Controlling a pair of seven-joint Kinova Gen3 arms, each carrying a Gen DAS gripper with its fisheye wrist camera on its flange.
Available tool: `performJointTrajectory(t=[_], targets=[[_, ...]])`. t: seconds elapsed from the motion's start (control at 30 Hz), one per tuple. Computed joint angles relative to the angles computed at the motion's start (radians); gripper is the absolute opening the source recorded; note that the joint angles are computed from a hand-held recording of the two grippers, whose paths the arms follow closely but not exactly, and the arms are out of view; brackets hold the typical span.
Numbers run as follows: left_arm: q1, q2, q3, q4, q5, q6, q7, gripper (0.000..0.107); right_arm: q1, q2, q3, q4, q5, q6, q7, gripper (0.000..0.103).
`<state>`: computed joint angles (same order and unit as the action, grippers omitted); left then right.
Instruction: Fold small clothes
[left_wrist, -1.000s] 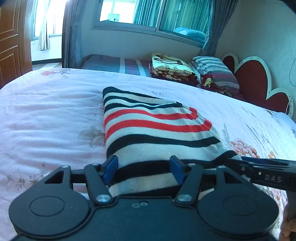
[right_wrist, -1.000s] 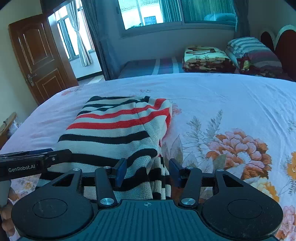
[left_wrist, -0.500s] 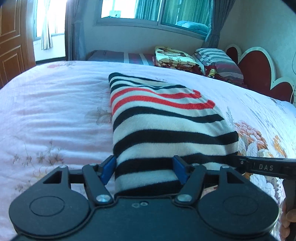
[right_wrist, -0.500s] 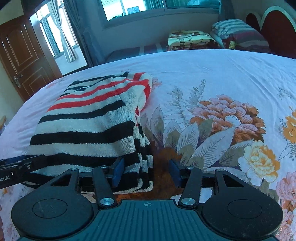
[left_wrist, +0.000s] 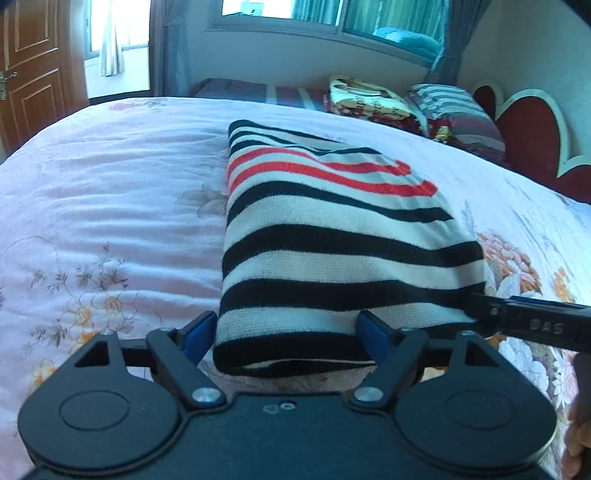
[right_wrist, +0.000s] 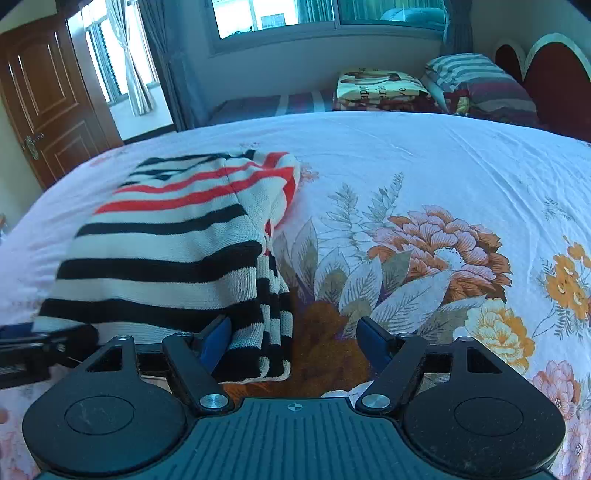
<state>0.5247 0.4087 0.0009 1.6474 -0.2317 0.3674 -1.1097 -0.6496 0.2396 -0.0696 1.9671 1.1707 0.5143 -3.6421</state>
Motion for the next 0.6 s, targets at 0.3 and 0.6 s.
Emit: performJointTrajectory(t=[0.3,0.6], targets=[[0.247,0.024,-0.147,-0.094,-0.278,0.232,0.309,0.089,0.037,-0.126,-0.042,0.104,-0.032,-0.070,-0.018,0.076],[0.430,-0.146,-0.171,0.022,-0.486,0.337,0.604,0.088,0.094,-0.360,-0.162,0.227,-0.202,-0.130,0.155,0.096]])
